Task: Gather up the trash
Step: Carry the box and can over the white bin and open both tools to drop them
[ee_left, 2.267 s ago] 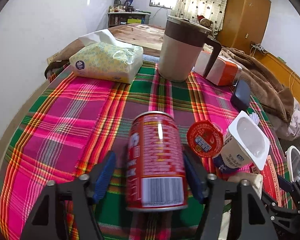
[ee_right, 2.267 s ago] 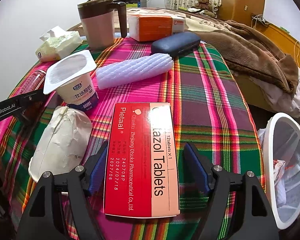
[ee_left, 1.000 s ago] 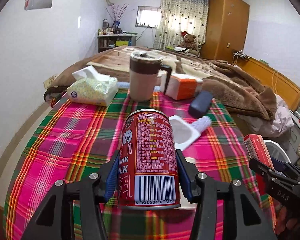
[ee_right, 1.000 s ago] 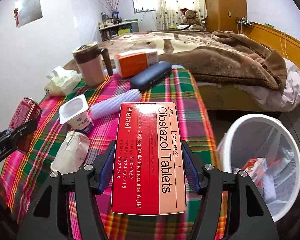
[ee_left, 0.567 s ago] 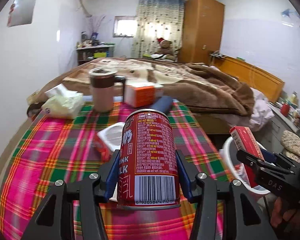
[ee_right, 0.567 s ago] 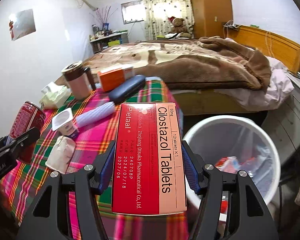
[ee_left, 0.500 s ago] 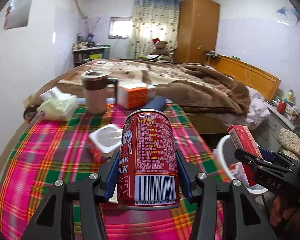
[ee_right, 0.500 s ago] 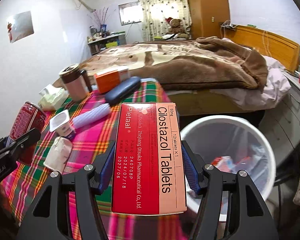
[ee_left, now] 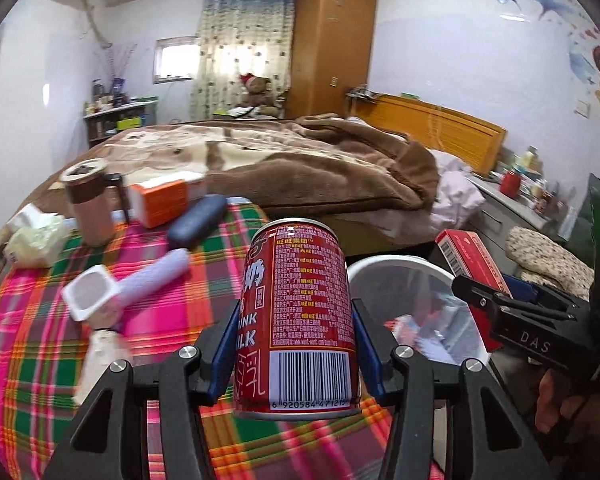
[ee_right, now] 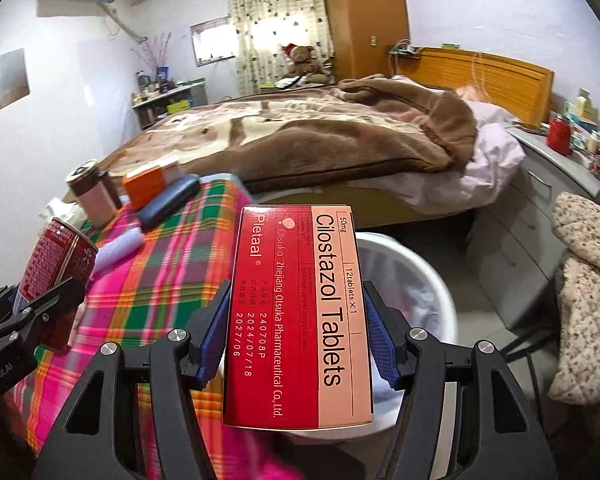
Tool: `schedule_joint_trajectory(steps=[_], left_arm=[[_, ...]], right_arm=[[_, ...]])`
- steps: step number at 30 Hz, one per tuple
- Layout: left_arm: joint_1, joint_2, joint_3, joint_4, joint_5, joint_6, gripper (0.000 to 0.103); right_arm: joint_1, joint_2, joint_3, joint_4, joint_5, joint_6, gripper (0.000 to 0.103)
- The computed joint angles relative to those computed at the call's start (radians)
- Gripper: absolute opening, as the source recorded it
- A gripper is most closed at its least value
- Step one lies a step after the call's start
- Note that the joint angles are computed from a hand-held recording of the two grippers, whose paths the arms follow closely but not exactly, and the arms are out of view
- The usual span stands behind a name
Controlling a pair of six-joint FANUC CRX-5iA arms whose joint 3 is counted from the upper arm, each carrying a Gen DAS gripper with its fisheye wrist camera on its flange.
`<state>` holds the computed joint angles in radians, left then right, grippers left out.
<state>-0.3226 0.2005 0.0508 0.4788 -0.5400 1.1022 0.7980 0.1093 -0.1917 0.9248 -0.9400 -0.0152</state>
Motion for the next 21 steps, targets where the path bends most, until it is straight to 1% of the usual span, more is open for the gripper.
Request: schedule_joint_trajectory(steps=[6, 8, 12, 21], left_arm=[[-0.054, 0.052, 0.033, 0.048, -0.023, -0.042, 0.052], [-0.074, 0.080, 0.069, 0.021, -0.041, -0.020, 0.053], [-0.103, 0.111, 0.094, 0.018, -0.053, -0.026, 0.052], [-0.149, 0.183, 0.186, -0.056, -0.106, 0.025, 0.053]], right_arm=[[-0.030, -0.030, -0.037, -0.047, -0.001, 0.003, 0.063], [-0.041, -0.032, -0.043, -0.066, -0.002, 0.015, 0.063], [-0.065, -0.043, -0.061, -0.102, 0.026, 0.038, 0.063], [-0.096, -0.056, -0.084, -0.176, 0.056, 0.109, 0.063]])
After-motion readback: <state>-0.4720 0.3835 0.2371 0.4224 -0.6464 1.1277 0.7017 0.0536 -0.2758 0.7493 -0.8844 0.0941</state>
